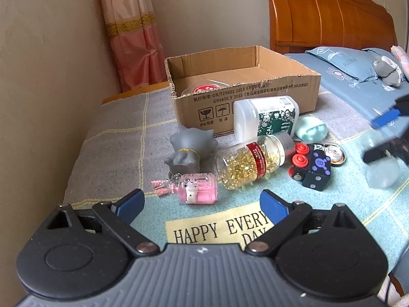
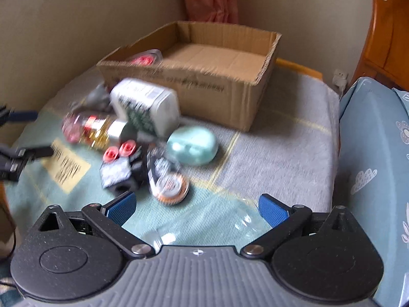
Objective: Organize rigid objects
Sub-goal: 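Return both tools to the table and grasp the clear glass jar with right tool, then grasp the pink bottle with left tool while right tool holds the glass jar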
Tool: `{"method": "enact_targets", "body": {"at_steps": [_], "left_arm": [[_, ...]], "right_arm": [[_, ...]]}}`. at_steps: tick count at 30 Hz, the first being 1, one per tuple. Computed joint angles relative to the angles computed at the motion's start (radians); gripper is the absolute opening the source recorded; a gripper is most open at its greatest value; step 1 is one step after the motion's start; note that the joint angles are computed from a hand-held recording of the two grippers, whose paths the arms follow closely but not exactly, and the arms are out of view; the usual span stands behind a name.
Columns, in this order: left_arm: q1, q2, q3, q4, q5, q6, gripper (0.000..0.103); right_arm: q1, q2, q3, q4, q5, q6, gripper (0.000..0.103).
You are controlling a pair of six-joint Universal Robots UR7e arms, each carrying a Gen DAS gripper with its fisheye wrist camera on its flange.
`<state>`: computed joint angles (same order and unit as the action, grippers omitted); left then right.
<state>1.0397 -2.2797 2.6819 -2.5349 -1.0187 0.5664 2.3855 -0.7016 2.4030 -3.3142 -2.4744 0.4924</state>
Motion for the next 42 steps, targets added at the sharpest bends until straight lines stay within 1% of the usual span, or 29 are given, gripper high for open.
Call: {"method": "enact_targets", "body": {"at_steps": [2, 5, 9, 11, 13, 15, 16, 18, 19, 21, 22, 27, 31, 36, 38, 40, 41, 42], "left_arm": [[0.014, 0.020, -0.005, -0.012, -0.010, 0.008, 0.096], [0.042, 0.053, -0.011, -0.032, -0.022, 0.023, 0.096], [0.094, 0.108, -0.022, -0.070, -0.040, 0.040, 0.096], [0.126, 0.143, -0.030, -0.088, -0.051, 0.042, 0.096], [0.155, 0.180, -0.039, -0.104, -0.057, 0.036, 0.096], [0.185, 0.213, -0.049, -0.122, -0.069, 0.033, 0.096], [0.199, 0.228, -0.054, -0.130, -0.075, 0.026, 0.100], [0.233, 0.249, -0.061, -0.162, -0.111, 0.016, 0.102], [0.243, 0.255, -0.057, -0.189, -0.124, 0.026, 0.102], [0.244, 0.265, -0.045, -0.225, -0.121, 0.065, 0.103], [0.253, 0.270, -0.047, -0.233, -0.137, 0.078, 0.102], [0.262, 0.322, -0.053, -0.298, -0.156, 0.092, 0.102], [0.280, 0.369, -0.047, -0.385, -0.190, 0.123, 0.102], [0.281, 0.396, -0.051, -0.417, -0.201, 0.134, 0.102], [0.276, 0.397, -0.048, -0.426, -0.197, 0.141, 0.100], [0.268, 0.395, -0.041, -0.448, -0.193, 0.165, 0.093], [0.267, 0.390, -0.041, -0.445, -0.198, 0.177, 0.090], [0.266, 0.382, -0.047, -0.426, -0.205, 0.182, 0.085]], "right_arm": [[0.033, -0.010, -0.006, 0.074, 0.009, 0.064, 0.103], [0.081, -0.017, -0.032, 0.225, 0.009, 0.186, 0.103], [0.128, 0.025, -0.071, 0.304, 0.002, 0.277, 0.103], [0.143, 0.053, -0.098, 0.363, -0.022, 0.326, 0.103], [0.150, 0.073, -0.118, 0.420, -0.038, 0.378, 0.103], [0.151, 0.092, -0.128, 0.438, -0.045, 0.409, 0.103], [0.147, 0.098, -0.128, 0.434, -0.041, 0.413, 0.103], [0.140, 0.107, -0.129, 0.433, -0.032, 0.422, 0.103], [0.139, 0.113, -0.120, 0.393, -0.029, 0.418, 0.103], [0.140, 0.118, -0.119, 0.378, -0.031, 0.420, 0.103], [0.141, 0.123, -0.119, 0.370, -0.035, 0.417, 0.103], [0.151, 0.141, -0.118, 0.347, -0.057, 0.430, 0.103], [0.155, 0.154, -0.119, 0.327, -0.074, 0.433, 0.103], [0.161, 0.171, -0.115, 0.285, -0.091, 0.417, 0.103], [0.164, 0.181, -0.113, 0.259, -0.099, 0.405, 0.103], [0.165, 0.186, -0.113, 0.248, -0.104, 0.399, 0.103], [0.165, 0.187, -0.113, 0.246, -0.105, 0.398, 0.103], [0.165, 0.188, -0.114, 0.244, -0.106, 0.398, 0.103]]}}
